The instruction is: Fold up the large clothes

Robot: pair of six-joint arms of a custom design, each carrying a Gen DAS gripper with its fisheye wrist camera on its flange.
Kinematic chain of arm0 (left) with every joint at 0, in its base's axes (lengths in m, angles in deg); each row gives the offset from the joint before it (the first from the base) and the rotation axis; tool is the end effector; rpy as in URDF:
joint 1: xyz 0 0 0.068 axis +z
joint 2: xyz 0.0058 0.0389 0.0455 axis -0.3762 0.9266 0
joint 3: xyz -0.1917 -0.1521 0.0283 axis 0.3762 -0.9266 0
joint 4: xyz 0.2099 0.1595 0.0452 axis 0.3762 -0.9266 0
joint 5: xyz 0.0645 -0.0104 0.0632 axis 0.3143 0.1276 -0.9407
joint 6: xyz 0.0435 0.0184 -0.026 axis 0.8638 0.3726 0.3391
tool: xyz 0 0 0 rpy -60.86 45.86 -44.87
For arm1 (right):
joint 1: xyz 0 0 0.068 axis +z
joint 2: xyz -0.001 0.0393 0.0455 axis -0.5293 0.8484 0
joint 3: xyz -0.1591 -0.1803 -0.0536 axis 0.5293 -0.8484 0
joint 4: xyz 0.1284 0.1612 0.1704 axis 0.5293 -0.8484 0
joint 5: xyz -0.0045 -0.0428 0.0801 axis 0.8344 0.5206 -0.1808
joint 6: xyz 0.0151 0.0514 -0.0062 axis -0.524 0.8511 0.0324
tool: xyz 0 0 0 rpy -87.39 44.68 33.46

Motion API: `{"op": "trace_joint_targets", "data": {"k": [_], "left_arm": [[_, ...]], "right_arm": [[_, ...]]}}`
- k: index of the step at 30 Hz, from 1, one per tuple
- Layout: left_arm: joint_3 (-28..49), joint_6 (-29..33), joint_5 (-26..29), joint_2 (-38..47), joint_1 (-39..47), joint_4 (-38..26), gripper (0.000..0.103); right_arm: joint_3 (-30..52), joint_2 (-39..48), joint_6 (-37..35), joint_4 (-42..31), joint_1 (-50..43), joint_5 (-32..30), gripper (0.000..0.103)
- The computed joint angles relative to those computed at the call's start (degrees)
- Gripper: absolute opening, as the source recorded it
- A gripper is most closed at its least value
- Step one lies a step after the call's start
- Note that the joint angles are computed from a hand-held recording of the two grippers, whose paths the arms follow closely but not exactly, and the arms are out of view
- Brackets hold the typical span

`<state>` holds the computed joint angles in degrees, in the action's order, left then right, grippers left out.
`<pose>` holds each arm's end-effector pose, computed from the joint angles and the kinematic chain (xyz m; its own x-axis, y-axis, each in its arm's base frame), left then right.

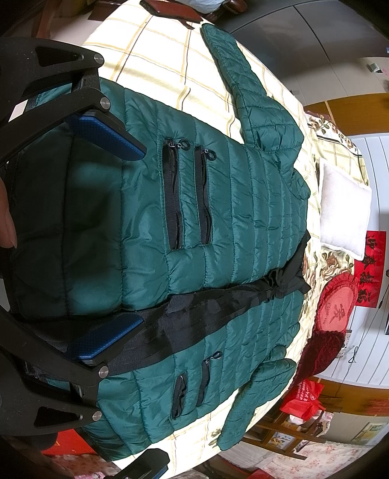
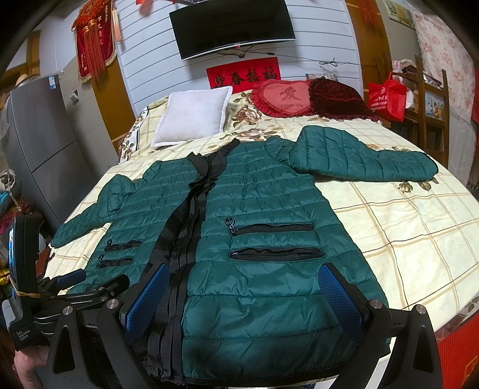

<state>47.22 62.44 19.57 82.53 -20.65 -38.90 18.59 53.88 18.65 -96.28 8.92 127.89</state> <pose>0.3143 -0.0034 0.1522 -0.6891 0.3469 -0.6362 0.4596 0.8880 -0.0136 0.1361 0.0877 0.2150 -0.5226 0.3587 -0.7734 0.3517 0.9171 0.1877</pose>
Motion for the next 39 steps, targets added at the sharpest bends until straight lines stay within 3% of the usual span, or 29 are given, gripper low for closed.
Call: {"op": "trace_joint_targets", "data": {"k": [39], "left_arm": [[0.25,-0.01,0.14,0.57,0.09,0.25,0.103]], "right_arm": [[-0.25,-0.21,-0.81,2.5,-1.28,-2.05,0.099]]}}
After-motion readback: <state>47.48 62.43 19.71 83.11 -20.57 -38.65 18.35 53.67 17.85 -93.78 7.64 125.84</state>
